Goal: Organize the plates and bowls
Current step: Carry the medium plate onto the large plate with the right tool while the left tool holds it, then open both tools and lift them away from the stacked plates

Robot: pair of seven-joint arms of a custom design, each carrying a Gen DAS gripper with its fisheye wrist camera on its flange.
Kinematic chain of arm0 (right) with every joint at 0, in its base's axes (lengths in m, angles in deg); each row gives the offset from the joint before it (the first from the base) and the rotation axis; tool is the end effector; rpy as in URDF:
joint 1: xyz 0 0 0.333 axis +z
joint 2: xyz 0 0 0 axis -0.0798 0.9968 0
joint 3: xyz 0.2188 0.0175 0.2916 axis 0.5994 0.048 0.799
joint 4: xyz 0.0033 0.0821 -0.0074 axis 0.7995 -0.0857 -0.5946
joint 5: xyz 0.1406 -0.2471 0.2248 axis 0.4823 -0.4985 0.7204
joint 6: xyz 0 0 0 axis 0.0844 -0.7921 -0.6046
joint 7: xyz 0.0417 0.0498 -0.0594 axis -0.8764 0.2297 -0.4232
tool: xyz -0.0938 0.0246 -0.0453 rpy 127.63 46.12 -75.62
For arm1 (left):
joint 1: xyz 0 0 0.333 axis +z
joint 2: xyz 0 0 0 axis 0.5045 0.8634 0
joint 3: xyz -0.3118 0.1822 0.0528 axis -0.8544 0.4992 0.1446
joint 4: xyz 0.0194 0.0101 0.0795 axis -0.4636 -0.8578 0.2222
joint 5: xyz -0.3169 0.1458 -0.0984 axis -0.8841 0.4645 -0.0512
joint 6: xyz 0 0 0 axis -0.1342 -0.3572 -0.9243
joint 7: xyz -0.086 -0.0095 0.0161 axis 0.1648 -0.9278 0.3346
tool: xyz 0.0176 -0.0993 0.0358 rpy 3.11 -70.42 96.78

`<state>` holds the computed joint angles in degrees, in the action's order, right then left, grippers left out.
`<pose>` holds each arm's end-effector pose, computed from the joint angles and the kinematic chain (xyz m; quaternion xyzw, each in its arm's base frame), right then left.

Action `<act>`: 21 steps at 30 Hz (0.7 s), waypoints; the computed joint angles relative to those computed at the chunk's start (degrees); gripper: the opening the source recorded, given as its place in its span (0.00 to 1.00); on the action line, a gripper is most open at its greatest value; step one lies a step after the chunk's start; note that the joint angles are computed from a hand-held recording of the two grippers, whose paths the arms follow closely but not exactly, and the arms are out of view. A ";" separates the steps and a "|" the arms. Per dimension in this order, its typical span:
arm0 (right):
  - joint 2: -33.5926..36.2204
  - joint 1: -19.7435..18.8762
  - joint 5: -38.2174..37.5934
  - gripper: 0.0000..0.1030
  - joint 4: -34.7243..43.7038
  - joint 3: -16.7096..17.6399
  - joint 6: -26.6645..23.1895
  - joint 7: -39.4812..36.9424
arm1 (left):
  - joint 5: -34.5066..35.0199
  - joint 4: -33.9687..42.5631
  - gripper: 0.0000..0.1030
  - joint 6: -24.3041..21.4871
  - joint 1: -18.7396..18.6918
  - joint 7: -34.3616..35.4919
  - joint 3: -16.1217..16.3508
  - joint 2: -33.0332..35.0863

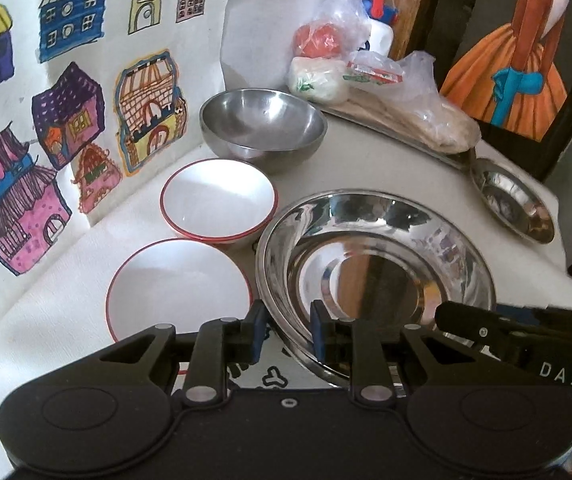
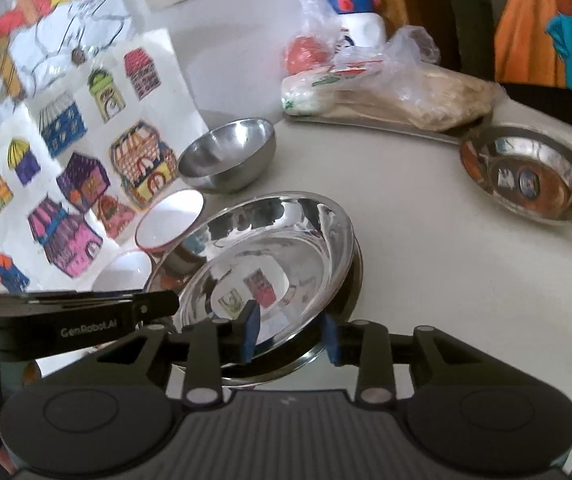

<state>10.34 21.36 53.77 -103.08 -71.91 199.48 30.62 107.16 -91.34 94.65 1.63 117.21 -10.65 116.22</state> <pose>0.6889 0.4317 0.4316 -0.7201 0.5512 -0.1176 0.4047 0.6754 -0.3534 0.4751 -0.7053 0.6240 -0.2640 0.2086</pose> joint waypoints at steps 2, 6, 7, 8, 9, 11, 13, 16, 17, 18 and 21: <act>-0.03 0.23 -0.55 0.38 0.12 -0.21 -0.40 -0.65 | 0.86 0.13 0.24 -0.14 -0.48 -0.01 0.47 0.20; -0.12 -0.25 -0.71 0.43 0.80 0.60 -2.60 -3.10 | 1.49 -0.66 0.25 0.89 -0.49 -0.58 0.67 -0.06; -0.10 -0.27 -0.61 0.43 1.11 0.68 -3.29 -3.66 | 1.29 -0.75 0.25 1.07 -0.33 -0.58 0.53 -0.10; -0.04 -0.30 -0.47 0.44 1.39 0.77 -3.78 -4.21 | 1.15 -0.79 0.25 1.17 -0.25 -0.57 0.46 -0.12; 0.00 -0.32 -0.35 0.46 1.68 0.86 -4.39 -4.85 | 1.01 -0.76 0.25 1.18 -0.18 -0.50 0.41 -0.10; -0.19 -0.19 -0.14 0.52 1.67 0.59 -4.99 -5.60 | 0.88 -0.77 0.25 1.32 -0.20 -0.56 0.43 -0.09; -0.41 -0.15 0.03 0.55 1.29 0.44 -4.88 -6.18 | 0.75 -0.89 0.25 1.55 -0.14 -0.54 0.43 -0.12; -0.96 0.32 -0.49 0.62 0.40 -0.55 -4.33 -6.75 | 0.56 -1.33 0.25 2.18 -0.13 -0.78 0.51 -0.29; -1.25 0.57 -0.85 0.64 -0.01 -1.03 -3.96 -6.72 | 0.52 -1.46 0.25 2.38 -0.13 -0.86 0.56 -0.34; -1.64 0.67 -1.17 0.67 -0.61 -1.27 -3.29 -6.77 | 0.61 -1.58 0.26 2.62 -0.21 -1.04 0.71 -0.40; -3.18 0.36 -2.03 0.75 -3.62 -1.32 0.17 -7.20 | 1.30 -2.36 0.27 3.92 -0.59 -1.81 1.30 -0.92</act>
<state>7.16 21.72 51.74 -106.70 -73.23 199.65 23.42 108.46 -93.70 98.57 1.04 115.40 -9.34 115.30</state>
